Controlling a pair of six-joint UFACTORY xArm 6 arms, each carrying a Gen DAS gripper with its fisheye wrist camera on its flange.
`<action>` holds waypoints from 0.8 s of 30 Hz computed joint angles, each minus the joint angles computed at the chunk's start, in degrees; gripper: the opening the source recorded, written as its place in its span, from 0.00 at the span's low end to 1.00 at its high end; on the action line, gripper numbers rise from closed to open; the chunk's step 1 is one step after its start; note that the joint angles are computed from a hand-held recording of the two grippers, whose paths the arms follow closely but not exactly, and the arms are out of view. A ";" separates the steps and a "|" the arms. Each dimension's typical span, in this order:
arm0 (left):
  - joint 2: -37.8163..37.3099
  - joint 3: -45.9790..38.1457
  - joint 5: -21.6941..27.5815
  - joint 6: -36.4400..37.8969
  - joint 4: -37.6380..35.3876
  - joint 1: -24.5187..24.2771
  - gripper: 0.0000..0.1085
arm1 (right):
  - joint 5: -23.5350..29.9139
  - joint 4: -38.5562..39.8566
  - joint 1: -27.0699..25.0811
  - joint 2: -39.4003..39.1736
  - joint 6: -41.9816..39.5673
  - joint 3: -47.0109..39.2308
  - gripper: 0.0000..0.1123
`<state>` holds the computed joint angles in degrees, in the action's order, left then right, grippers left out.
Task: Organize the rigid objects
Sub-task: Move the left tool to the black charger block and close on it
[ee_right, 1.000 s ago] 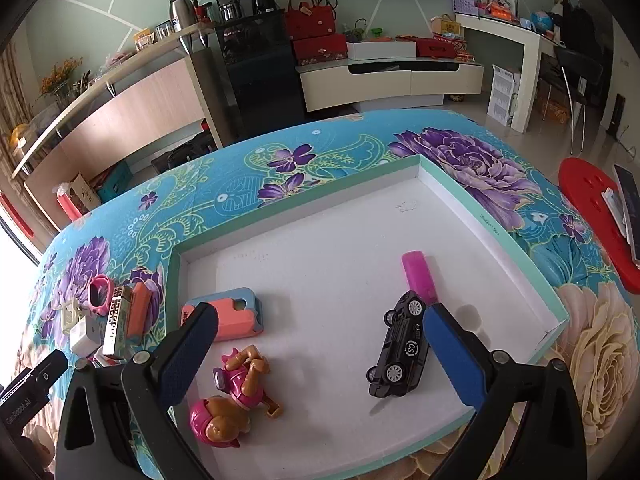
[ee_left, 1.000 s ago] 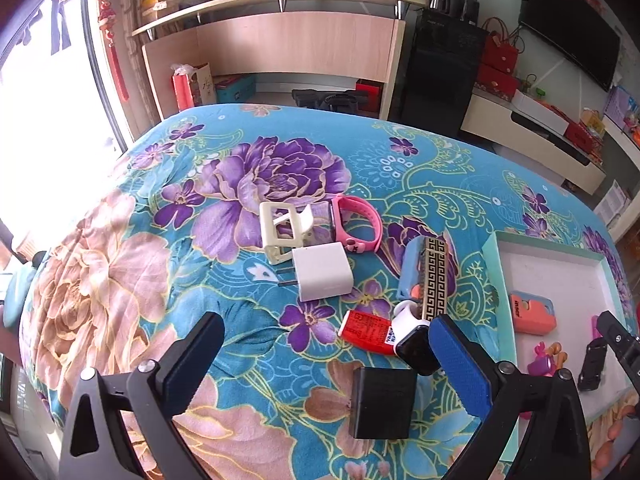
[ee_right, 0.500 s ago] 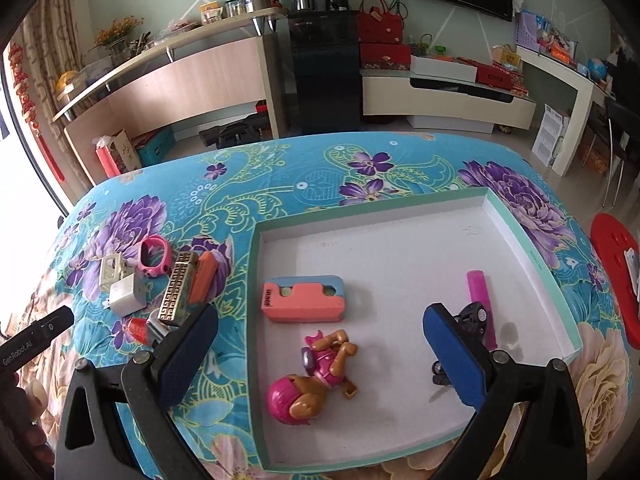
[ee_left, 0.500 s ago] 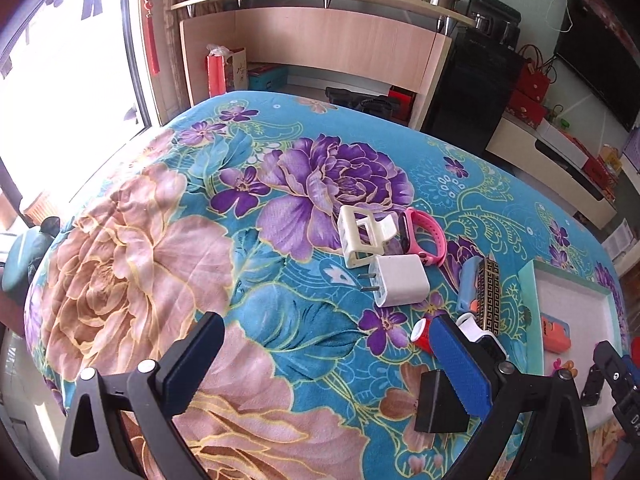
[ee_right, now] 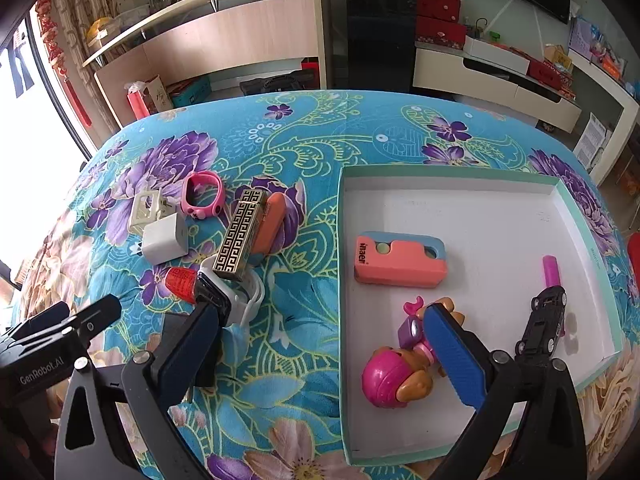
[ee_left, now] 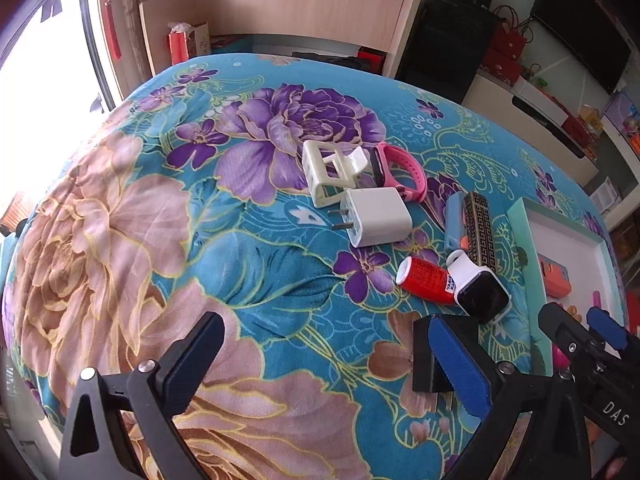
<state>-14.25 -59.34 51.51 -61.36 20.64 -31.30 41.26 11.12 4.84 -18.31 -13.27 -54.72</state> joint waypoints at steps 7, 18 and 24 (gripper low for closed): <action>3.22 -2.62 -0.59 5.47 -1.24 -2.40 0.95 | -0.67 -1.66 -1.08 0.36 2.57 -0.40 0.91; 9.99 -6.83 -1.43 7.77 -4.59 -3.60 0.95 | -1.67 -1.07 -2.77 0.81 3.83 -0.73 0.91; 9.48 -6.55 0.44 3.57 -1.42 -3.25 0.84 | -2.39 -0.51 -2.49 0.63 3.29 -0.42 0.91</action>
<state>-4.77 -65.90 51.96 -57.79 19.22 -34.56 38.87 10.61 2.35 -17.67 -9.98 -55.14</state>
